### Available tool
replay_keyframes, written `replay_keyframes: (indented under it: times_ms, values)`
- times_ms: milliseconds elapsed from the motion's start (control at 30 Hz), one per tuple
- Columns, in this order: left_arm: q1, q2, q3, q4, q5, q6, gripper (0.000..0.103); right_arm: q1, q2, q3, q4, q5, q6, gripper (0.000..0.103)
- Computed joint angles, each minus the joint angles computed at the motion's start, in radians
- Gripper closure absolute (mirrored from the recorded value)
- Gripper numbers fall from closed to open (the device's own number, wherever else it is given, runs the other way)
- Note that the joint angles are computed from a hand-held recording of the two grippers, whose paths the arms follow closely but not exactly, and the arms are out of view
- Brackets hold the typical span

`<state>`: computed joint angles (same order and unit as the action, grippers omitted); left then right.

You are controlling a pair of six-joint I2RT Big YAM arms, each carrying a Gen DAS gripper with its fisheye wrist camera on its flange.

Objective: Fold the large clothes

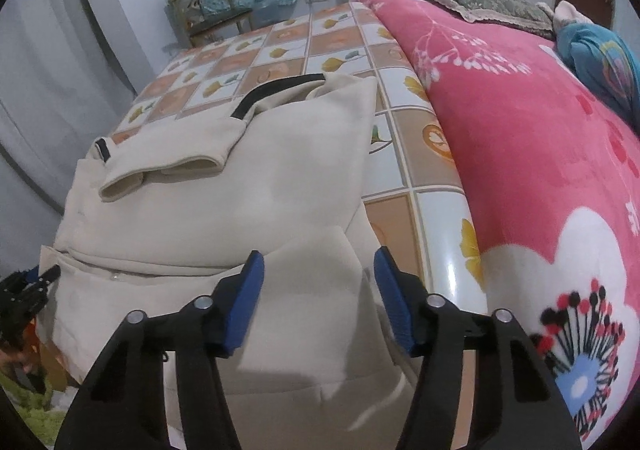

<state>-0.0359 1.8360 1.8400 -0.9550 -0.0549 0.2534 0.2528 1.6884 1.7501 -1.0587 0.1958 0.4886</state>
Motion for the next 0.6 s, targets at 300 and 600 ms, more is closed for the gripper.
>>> replay_keyframes:
  times_ms: [300,600]
  values:
    - [-0.002,0.002,0.003,-0.007,-0.001,-0.012,0.071,-0.018,-0.004,-0.023,-0.029,-0.052,-0.005,0.071]
    - [0.0,0.006,0.013,-0.025,-0.002,-0.015,0.071,0.002,0.026,0.017,-0.075,0.026,-0.053,0.08]
